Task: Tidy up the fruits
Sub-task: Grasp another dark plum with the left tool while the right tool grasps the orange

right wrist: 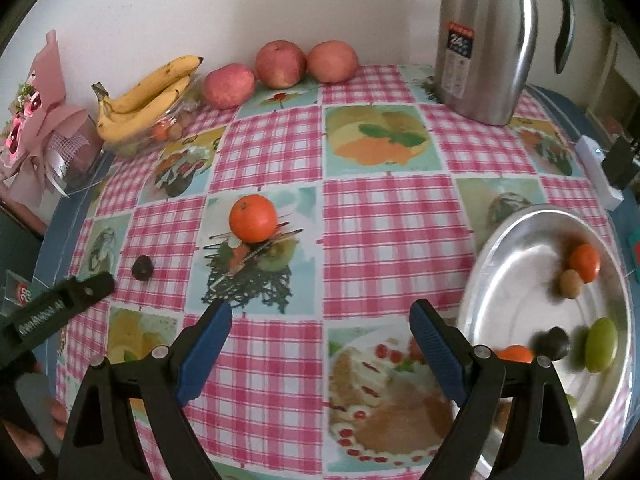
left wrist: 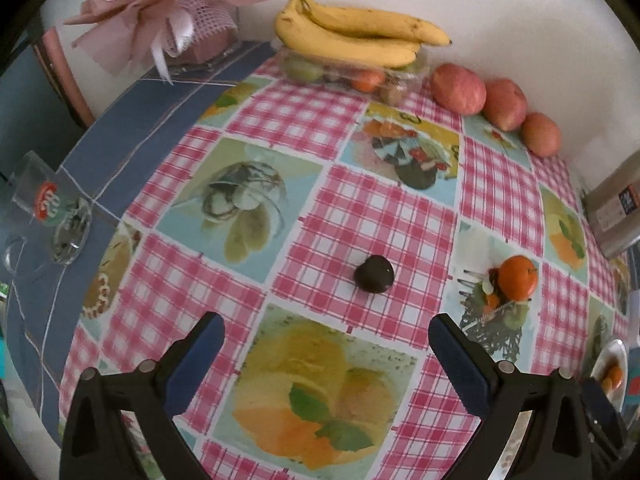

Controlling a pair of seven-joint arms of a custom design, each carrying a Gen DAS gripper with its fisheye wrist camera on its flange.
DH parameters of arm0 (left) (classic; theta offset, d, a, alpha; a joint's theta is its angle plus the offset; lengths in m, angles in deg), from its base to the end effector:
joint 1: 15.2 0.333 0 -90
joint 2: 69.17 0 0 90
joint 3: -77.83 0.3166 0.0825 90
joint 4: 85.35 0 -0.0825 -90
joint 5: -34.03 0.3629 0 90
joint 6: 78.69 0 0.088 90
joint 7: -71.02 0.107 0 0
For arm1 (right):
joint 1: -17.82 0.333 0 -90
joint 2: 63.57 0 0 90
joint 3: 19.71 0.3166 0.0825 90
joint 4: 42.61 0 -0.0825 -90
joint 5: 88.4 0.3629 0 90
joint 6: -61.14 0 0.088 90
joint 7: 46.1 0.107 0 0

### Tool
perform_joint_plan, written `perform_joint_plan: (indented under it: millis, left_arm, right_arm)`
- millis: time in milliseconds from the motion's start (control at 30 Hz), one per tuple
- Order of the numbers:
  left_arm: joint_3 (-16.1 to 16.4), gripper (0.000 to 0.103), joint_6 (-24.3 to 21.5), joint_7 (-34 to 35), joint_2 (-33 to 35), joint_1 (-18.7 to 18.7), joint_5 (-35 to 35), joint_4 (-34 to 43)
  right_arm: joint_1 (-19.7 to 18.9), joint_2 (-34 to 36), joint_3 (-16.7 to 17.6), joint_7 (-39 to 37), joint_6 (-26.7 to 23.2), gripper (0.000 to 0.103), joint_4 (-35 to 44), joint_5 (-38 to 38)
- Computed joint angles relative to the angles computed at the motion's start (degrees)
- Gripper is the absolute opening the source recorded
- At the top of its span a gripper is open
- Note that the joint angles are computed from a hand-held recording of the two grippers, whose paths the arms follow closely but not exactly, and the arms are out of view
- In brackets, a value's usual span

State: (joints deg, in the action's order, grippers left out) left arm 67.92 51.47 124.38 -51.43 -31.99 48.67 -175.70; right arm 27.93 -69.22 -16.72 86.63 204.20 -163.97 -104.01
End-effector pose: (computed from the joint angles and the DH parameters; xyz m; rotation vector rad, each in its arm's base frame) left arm 0.6051 -0.2807 0.5121 -2.0739 1.9424 -0.4884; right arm 0.5263 0.1250 0.5182 -1.5688 2.2132 -0.4813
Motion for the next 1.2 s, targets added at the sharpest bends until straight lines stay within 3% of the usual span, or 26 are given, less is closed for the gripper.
perform_joint_plan:
  millis: [933, 1200]
  left_arm:
    - [1.0, 0.099, 2.5, 1.6, 5.2, 0.4, -1.9, 3.2]
    - [0.7, 0.092, 2.8, 2.1, 5.8, 0.3, -2.6, 3.5]
  right_arm:
    - [3.1, 11.6, -2.0, 1.4, -1.0, 0.091, 12.6, -5.6]
    - [4.0, 13.2, -2.4, 0.3, -0.5, 0.091, 14.0, -5.9]
